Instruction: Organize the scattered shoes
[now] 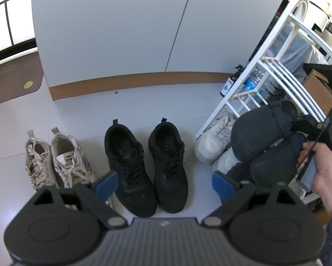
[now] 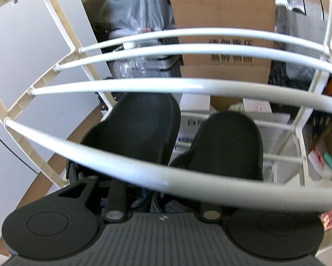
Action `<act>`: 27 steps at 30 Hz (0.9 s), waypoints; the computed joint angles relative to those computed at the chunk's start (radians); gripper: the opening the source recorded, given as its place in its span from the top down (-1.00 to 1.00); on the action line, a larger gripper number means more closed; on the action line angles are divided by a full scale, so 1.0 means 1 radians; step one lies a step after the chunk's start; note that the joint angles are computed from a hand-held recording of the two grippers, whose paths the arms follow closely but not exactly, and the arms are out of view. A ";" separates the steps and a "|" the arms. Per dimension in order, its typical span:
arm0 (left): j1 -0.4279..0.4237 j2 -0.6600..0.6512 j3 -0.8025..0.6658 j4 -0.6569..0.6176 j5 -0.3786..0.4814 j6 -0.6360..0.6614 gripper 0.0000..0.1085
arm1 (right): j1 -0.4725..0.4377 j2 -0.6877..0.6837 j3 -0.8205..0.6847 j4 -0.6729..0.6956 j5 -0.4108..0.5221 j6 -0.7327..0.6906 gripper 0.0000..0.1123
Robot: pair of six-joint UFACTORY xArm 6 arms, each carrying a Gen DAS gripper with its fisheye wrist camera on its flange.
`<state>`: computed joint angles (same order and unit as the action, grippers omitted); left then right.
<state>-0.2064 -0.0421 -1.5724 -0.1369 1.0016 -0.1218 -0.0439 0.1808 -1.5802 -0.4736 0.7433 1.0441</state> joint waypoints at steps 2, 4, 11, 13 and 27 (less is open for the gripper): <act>-0.003 0.009 -0.005 -0.002 0.002 -0.007 -0.72 | -0.004 0.007 -0.007 -0.002 -0.009 -0.005 -0.05; -0.008 0.015 -0.009 0.006 0.002 -0.018 -0.72 | 0.000 -0.008 0.002 -0.008 0.001 0.005 -0.27; -0.027 0.025 -0.015 0.012 0.001 -0.037 -0.72 | 0.003 -0.043 0.021 0.002 0.044 -0.014 -0.46; -0.030 0.021 -0.012 0.015 0.000 -0.035 -0.72 | 0.001 -0.059 0.032 0.018 0.045 -0.028 -0.48; -0.021 -0.020 0.013 0.048 0.003 -0.036 -0.72 | 0.007 -0.157 0.081 0.188 0.075 -0.130 -0.54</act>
<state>-0.2274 -0.0618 -1.5597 -0.0893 1.0051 -0.1582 -0.0369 0.0242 -1.4989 -0.2853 0.8184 0.9140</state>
